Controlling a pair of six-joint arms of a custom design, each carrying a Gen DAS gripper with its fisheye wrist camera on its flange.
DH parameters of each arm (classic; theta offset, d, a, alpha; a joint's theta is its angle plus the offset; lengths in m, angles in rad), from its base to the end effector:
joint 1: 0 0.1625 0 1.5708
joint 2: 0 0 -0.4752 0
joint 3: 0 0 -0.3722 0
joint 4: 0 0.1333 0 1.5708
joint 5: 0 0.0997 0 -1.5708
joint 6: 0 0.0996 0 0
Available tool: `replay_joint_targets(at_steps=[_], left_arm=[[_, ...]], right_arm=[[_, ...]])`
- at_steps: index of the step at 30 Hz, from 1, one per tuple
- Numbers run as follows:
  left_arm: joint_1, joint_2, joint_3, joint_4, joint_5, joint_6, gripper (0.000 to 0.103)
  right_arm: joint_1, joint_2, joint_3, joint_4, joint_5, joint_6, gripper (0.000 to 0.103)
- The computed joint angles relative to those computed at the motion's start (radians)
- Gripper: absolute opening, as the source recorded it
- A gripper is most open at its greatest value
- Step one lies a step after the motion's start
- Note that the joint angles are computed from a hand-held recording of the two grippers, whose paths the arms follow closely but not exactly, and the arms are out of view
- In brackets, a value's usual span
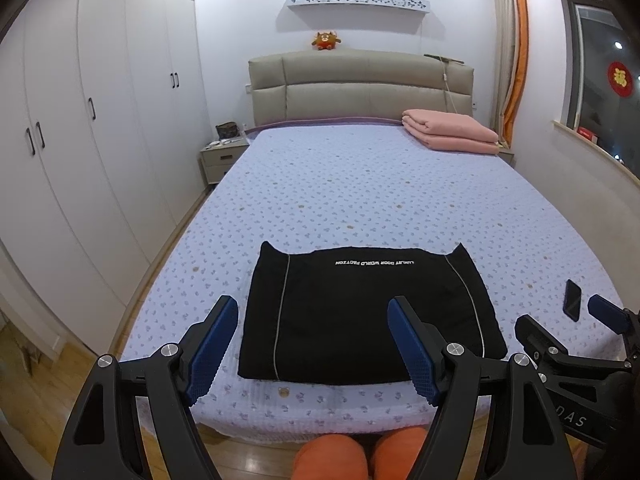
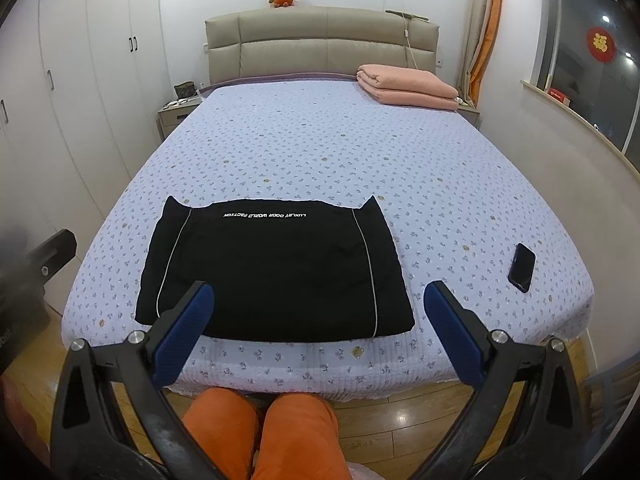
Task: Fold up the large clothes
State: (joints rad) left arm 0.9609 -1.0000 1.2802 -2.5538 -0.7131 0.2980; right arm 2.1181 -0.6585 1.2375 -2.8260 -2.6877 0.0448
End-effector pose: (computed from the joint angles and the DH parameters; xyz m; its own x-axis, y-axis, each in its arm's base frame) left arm -0.2486 -0.7200 0.4742 -0.6520 0.1588 -0.7415 0.6574 0.6055 -0.4484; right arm 0.4498 -0.6539 0.2780 -0.6846 0.2817 0.6723 -0.3756 0.6541 -0.6566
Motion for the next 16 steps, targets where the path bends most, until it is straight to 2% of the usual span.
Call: replay_joint_targets(at_steps=[8, 14, 16], left_arm=[[-0.001, 0.01, 0.007, -0.051, 0.026, 0.024, 0.078], [-0.003, 0.021, 0.029, -0.179, 0.065, 0.091, 0.079], [-0.001, 0.02, 0.027, -0.183, 0.056, 0.098, 0.079]], right_arm=[[0.002, -0.001, -0.001, 0.012, 0.009, 0.005, 0.103], [0.0, 0.001, -0.002, 0.031, 0.004, 0.025, 0.103], [0.001, 0.004, -0.005, 0.031, -0.003, 0.022, 0.103]])
